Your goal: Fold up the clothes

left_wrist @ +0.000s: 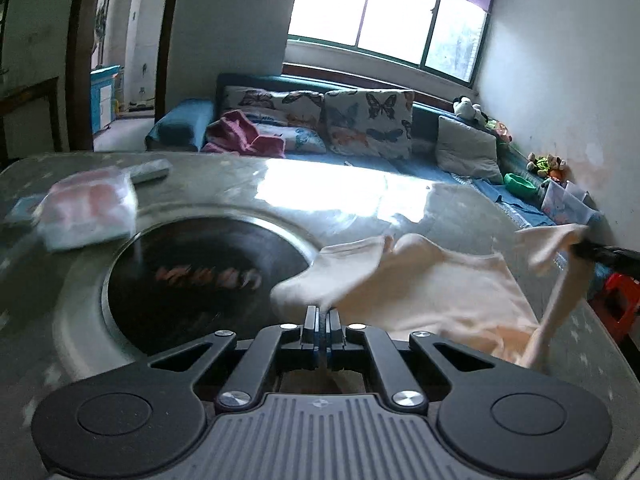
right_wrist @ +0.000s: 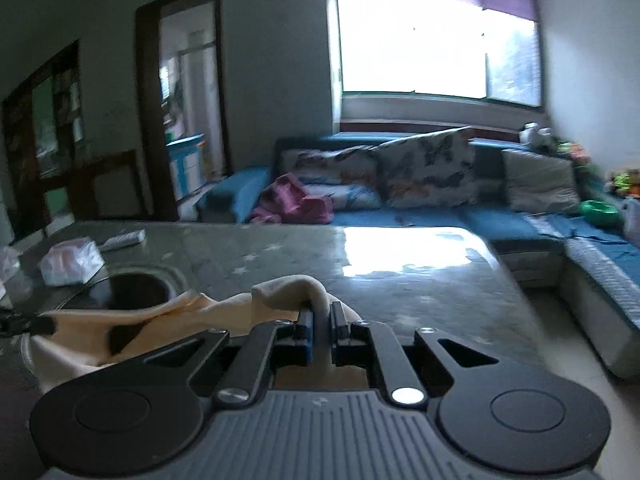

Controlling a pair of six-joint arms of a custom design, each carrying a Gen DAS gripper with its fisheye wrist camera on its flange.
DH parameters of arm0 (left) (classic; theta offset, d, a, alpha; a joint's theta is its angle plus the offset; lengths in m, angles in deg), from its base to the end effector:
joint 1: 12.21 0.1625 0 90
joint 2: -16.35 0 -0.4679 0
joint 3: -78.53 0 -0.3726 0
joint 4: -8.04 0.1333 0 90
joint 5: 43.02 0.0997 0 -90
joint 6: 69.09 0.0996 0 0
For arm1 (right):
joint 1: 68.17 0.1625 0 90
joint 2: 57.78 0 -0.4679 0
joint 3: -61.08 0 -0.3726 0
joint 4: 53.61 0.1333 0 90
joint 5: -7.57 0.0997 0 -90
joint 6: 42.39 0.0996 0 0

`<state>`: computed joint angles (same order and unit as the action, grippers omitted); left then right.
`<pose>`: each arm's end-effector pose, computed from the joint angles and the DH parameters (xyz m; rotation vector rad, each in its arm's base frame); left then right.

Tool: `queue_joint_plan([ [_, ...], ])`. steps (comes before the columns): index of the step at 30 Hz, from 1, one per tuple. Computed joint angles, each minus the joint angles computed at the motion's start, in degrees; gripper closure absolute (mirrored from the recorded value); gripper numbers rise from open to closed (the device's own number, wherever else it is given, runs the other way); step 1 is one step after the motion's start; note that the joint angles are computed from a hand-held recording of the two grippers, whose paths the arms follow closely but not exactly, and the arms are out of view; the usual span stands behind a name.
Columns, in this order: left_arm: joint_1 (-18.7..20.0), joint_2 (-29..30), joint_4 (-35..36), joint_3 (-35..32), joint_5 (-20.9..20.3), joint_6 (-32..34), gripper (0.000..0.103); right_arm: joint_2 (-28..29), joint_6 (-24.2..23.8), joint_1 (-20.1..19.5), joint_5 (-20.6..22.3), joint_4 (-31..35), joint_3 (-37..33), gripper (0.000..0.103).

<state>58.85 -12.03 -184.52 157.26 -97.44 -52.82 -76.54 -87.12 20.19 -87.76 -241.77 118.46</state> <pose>-0.0705 -0.7947 0.1272 0.3526 2.3124 -1.1492 0.0991 -0.8734 0.1161 0.8159 -2.2394 1.2091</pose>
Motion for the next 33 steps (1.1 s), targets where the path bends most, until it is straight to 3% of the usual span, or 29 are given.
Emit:
queue_joint_plan([
  [6,0.04,-4.42,-3.99,8.68,1.5,-1.71,0.1,-6.61,3.16,-2.11,-3.41,-12.79,14.0,0.096],
  [12,0.52,-6.77,-4.57,14.02,2.35,-2.03,0.1,-9.09,8.29,-4.43,-9.85,-15.78,19.78,0.094],
  [15,0.52,-6.62,-3.66,14.08,2.41,-0.77,0.099,-9.23,9.98,-5.2,-13.91,-17.64,21.3,0.087],
  [18,0.14,-6.11,-3.42,13.4,0.78,0.5,0.097,-10.18,11.73,-5.87,-15.23,-20.21,23.48,0.084],
  [19,-0.08,-5.8,-3.26,13.13,-0.03,1.32,0.096,-10.5,11.85,-5.91,-15.31,-21.08,24.16,0.077],
  [20,-0.28,-5.51,-2.9,13.0,-1.25,2.1,0.093,-10.61,11.14,-5.84,-14.95,-21.79,24.49,0.07],
  [22,-0.74,-4.96,-1.7,12.7,-4.1,3.62,0.089,-10.84,9.77,-5.71,-14.13,-23.11,25.16,0.066],
  [26,-1.7,-3.41,0.88,11.7,-9.81,7.53,0.062,-11.12,7.84,-4.87,-8.92,-20.91,25.86,0.061],
  [33,-2.6,1.79,3.72,6.39,-9.05,13.41,0.063,-10.58,2.65,-2.96,-0.27,-9.76,24.98,0.052],
])
